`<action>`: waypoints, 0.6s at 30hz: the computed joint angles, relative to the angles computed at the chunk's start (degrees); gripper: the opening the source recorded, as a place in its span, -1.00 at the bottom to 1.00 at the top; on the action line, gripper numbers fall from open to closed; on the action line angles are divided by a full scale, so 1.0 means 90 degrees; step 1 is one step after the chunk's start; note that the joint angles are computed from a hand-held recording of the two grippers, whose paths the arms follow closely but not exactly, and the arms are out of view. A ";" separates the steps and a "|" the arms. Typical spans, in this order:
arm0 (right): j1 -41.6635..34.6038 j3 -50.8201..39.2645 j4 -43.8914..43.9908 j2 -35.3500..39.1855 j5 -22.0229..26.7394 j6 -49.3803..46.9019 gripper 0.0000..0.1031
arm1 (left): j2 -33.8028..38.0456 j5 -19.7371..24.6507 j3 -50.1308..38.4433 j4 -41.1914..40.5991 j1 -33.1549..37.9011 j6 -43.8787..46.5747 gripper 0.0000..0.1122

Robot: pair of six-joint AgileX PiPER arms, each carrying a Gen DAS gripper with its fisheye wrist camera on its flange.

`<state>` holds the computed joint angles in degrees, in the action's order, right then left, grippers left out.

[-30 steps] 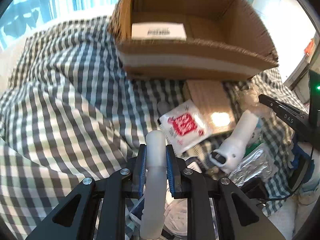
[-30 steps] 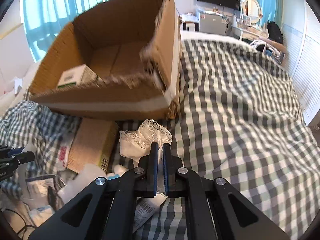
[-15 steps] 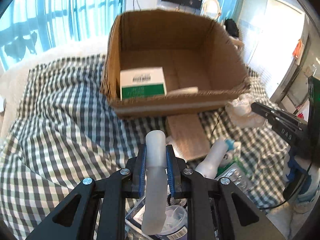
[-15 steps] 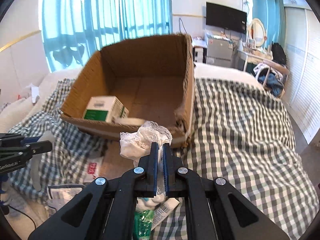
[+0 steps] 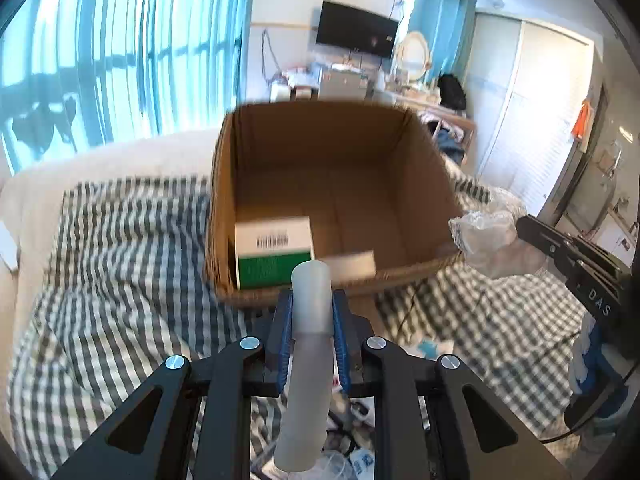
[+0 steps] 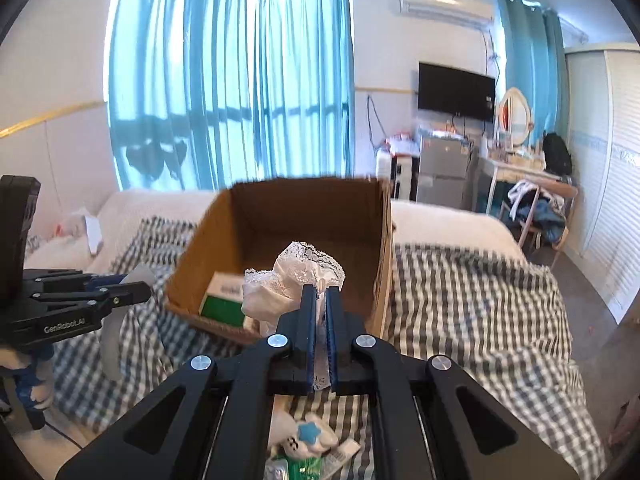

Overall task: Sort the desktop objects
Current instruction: 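Carry the spray bottle over the box with the left gripper while the right carries the bag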

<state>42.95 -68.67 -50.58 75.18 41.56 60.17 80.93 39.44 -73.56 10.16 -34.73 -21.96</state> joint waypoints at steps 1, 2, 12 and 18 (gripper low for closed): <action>0.0022 -0.0069 -0.0045 -0.0033 0.0038 -0.0013 -0.92 | -0.0008 0.0019 -0.0112 0.0083 -0.0022 -0.0016 -0.67; 0.0045 -0.0158 -0.0121 -0.0034 0.0070 0.0009 -0.92 | -0.0016 0.0034 -0.0235 0.0174 -0.0044 -0.0034 -0.67; 0.0074 -0.1294 -0.0653 0.0448 0.0101 -0.0138 -0.92 | 0.0353 -0.0063 -0.1629 0.0059 0.0011 0.0414 -0.67; 0.0056 -0.1809 -0.0932 0.0914 0.0007 -0.0098 -0.92 | 0.0701 -0.0262 -0.2115 -0.0086 0.0199 0.0582 -0.67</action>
<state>43.46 -84.96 -58.97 83.41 41.63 59.29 87.24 37.09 -92.59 9.38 -32.94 -16.73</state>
